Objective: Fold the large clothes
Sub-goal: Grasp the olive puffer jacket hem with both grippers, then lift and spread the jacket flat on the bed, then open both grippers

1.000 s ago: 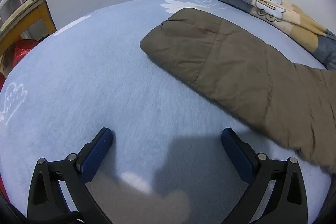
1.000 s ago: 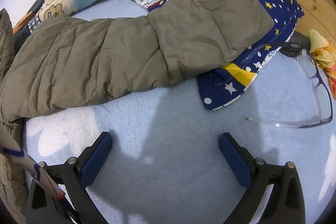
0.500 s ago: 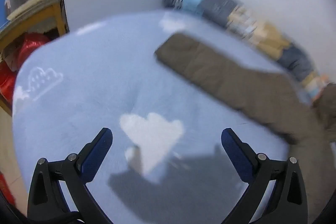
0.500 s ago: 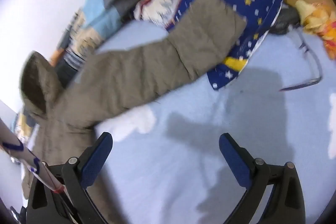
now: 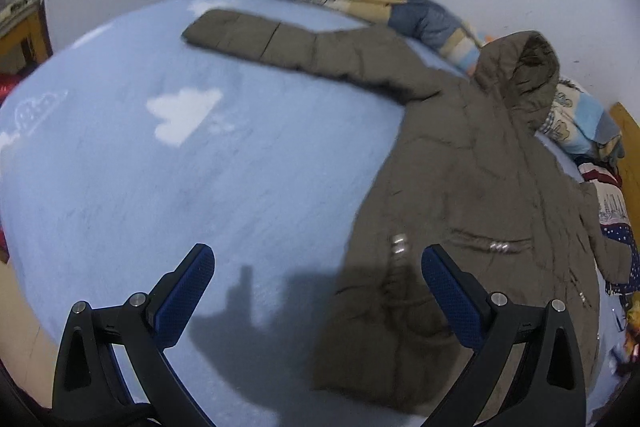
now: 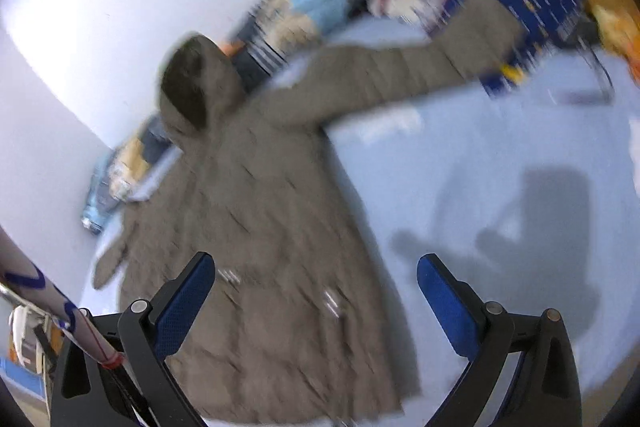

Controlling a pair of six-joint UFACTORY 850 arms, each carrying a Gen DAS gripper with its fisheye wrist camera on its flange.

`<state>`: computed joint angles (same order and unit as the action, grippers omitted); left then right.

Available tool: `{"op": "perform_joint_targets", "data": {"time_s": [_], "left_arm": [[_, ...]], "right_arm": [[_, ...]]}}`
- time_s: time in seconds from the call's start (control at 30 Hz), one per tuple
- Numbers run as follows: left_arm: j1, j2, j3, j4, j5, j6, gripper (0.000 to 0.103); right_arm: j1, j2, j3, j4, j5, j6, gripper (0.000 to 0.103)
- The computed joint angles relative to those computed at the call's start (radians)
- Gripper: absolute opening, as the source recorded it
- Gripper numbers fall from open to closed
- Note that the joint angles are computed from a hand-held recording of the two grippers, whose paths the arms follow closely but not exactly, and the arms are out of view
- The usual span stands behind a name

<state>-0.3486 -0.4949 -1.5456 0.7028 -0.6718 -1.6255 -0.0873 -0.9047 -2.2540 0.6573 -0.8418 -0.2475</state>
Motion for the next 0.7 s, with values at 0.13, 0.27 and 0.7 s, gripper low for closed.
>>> {"op": "perform_joint_targets", "data": {"time_s": [0.13,0.27,0.7], "left_arm": [[0.043,0.052,0.117,-0.192,0.194,0.047,0.103],[0.052,0.074,0.174,-0.302,0.312,0.112,0.103],[-0.018,0.016,0.085,-0.215,0.260,0.192,0.030]], "right_arm": [[-0.027,-0.035,0.004,-0.017,-0.129,0.103,0.096],[-0.039,-0.034,0.036,0.033,-0.172,0.113,0.096],[0.025,0.014,0.111,-0.057,-0.142,-0.003,0.027]]}}
